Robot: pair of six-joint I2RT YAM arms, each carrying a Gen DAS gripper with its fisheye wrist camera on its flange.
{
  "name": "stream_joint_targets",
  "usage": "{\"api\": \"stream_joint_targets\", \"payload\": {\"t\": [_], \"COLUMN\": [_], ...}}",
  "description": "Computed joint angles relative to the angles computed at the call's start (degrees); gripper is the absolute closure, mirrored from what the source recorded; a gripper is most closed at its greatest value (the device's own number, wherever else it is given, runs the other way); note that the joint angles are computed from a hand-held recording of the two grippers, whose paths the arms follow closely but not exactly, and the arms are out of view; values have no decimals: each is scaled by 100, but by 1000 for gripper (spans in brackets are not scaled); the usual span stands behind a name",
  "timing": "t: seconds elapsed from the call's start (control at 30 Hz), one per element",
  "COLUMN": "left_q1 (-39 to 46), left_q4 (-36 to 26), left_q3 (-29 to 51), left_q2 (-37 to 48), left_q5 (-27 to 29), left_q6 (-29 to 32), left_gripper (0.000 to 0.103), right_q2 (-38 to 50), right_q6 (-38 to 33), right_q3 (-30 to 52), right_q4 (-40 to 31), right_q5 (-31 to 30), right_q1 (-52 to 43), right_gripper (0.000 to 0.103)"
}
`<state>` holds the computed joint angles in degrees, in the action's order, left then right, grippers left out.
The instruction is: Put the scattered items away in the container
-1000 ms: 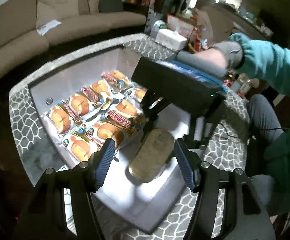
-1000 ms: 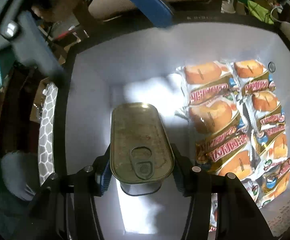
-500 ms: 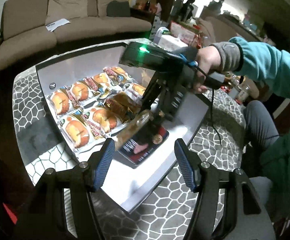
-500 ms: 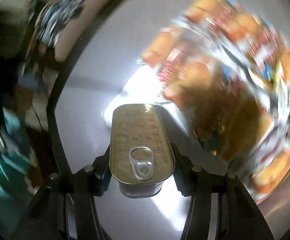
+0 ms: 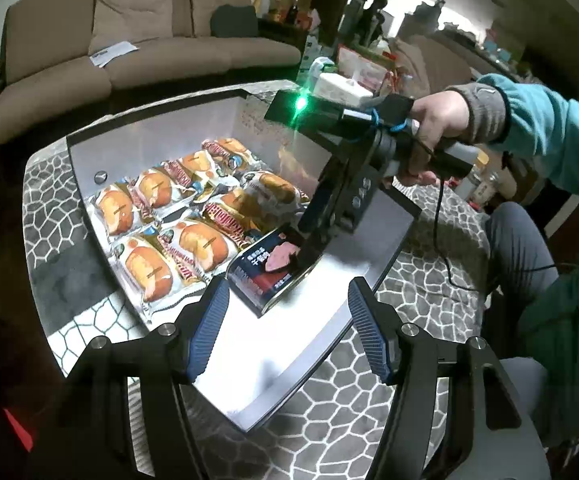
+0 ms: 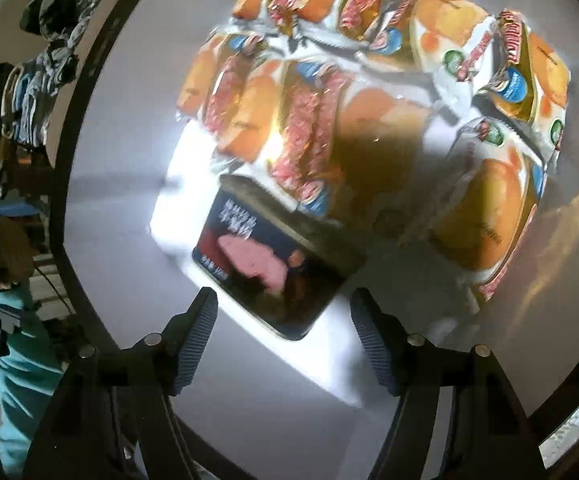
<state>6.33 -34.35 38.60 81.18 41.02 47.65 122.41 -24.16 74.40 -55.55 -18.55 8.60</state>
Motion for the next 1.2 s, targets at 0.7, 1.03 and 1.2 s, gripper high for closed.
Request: {"api": "stream_joint_targets", "payload": {"t": [0.7,1.03,1.2], "left_q1": [280,702,1095], "left_q4": [-228,-256,-616], "left_q3": [-57,8,202], "left_q2": [-223,-166,-162], "left_q5": [-23,207,537], "left_q6": [163,236,503], "left_gripper": [43,43,39], "right_q2": [113,-340,337], "right_q6": [595,800,713], "right_q3": [51,133,501], "right_q4": [82,785,695], "right_q5": [-1118,-1921,-1872], "right_q1": [620,419,865], "right_gripper": [32,33,33]}}
